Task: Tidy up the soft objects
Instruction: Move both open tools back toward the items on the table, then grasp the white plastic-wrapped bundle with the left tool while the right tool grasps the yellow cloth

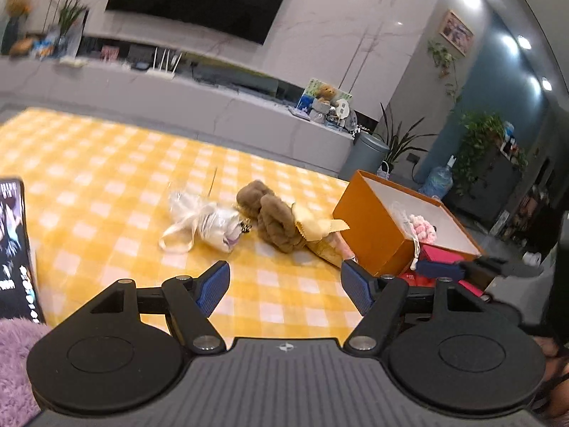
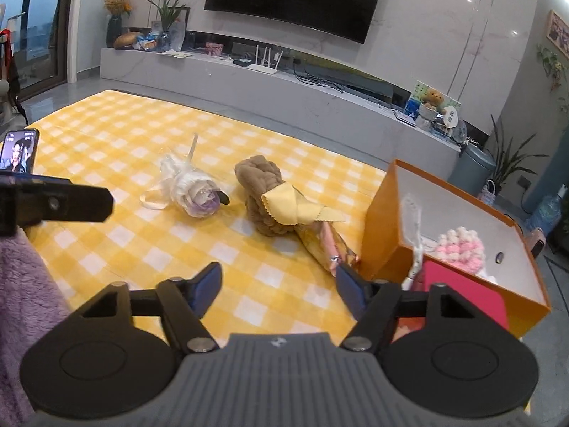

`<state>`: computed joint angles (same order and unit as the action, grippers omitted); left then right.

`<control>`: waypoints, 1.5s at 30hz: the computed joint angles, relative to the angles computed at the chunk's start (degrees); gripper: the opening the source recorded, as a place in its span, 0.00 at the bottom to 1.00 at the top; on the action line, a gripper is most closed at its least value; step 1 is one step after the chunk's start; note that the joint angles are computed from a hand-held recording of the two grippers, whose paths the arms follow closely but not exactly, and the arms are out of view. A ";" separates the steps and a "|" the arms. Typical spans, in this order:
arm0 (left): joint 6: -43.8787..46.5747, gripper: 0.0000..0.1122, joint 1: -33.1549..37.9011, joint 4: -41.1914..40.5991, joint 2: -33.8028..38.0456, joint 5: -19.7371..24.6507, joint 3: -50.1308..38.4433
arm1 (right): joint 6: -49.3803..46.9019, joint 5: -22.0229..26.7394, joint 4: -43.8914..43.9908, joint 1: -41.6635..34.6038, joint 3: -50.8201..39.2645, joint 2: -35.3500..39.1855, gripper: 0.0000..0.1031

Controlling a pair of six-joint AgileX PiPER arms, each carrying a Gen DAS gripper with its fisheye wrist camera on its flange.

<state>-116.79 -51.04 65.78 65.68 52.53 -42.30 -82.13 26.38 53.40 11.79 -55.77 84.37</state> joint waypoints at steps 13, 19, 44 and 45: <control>14.48 0.73 19.73 -10.66 9.03 -11.55 -6.32 | 2.41 5.51 2.95 -2.35 -15.23 15.88 0.61; 20.65 0.78 27.03 -14.42 16.78 -14.67 -12.88 | 5.63 6.74 4.50 -0.95 -24.87 23.72 0.61; 13.62 0.54 29.53 -8.47 30.55 -12.59 -19.22 | 18.65 0.56 -1.86 5.12 -39.19 39.57 0.22; 13.65 0.50 29.51 -8.17 30.58 -12.39 -19.17 | 18.46 0.39 -2.08 5.10 -39.08 39.38 0.15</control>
<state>-103.14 -21.53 57.61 96.26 40.15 -61.47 -63.67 26.77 51.32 16.88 -94.85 123.74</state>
